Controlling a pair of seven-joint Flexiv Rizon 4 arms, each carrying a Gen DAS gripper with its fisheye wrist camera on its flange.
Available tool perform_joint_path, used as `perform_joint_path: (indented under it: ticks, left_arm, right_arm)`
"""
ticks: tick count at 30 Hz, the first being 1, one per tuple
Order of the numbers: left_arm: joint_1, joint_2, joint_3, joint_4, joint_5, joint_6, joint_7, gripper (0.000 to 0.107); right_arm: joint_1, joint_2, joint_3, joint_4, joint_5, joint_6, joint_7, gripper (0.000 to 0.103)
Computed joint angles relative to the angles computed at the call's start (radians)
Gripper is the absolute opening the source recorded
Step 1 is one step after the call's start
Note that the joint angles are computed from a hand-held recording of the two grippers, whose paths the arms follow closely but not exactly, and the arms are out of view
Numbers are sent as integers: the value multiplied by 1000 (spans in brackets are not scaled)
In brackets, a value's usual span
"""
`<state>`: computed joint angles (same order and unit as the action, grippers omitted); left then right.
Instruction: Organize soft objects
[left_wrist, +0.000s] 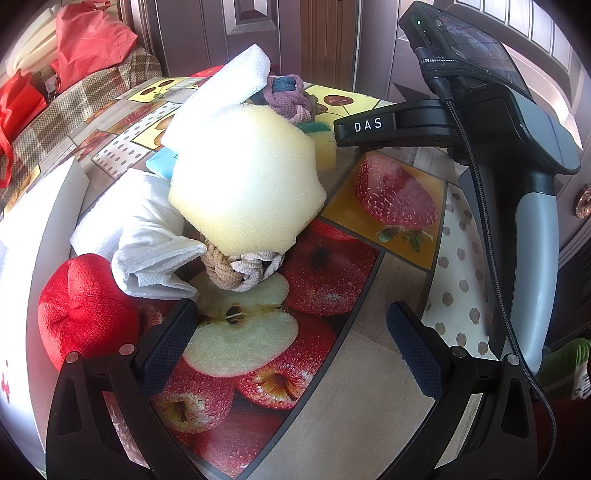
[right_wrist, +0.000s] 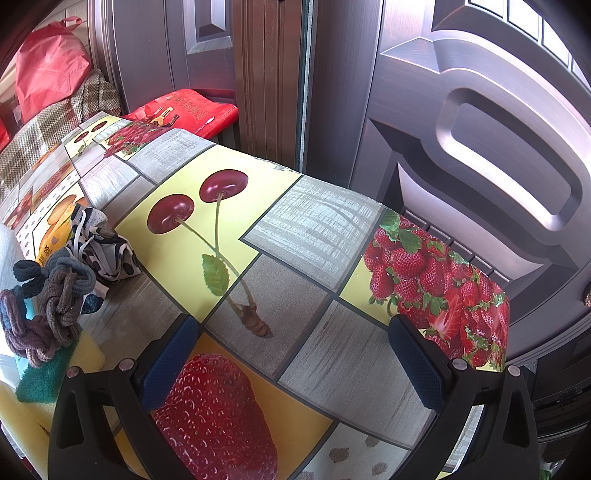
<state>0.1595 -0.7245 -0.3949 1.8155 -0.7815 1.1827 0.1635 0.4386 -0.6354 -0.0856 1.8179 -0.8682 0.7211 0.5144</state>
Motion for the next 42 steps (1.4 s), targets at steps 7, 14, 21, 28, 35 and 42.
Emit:
perform_joint_path:
  ticks: [7,14,21,28,35,42]
  left_arm:
    - [-2,0,2,0,-1,-1,0,102]
    - [-2,0,3,-1,-3,-2,1,102]
    - [-3,2,3,2,-4,1,3,102]
    - [3,5,-13,15,-19,25,17,102]
    - [129,93,-127,96,-243,-50,124,103]
    - [249,231,-154,142,-682,-128,391,103]
  right_arm:
    - [-1,0,1,0,0,0,0,103]
    - [-1,0,1,0,-1,0,0,103]
    - [-1,0,1,0,-1,0,0,103]
    - [-1,0,1,0,-1,0,0,103]
    - [-1,0,1,0,-1,0,0,103]
    - [6,-10,-1,-19,12,-27,9,103]
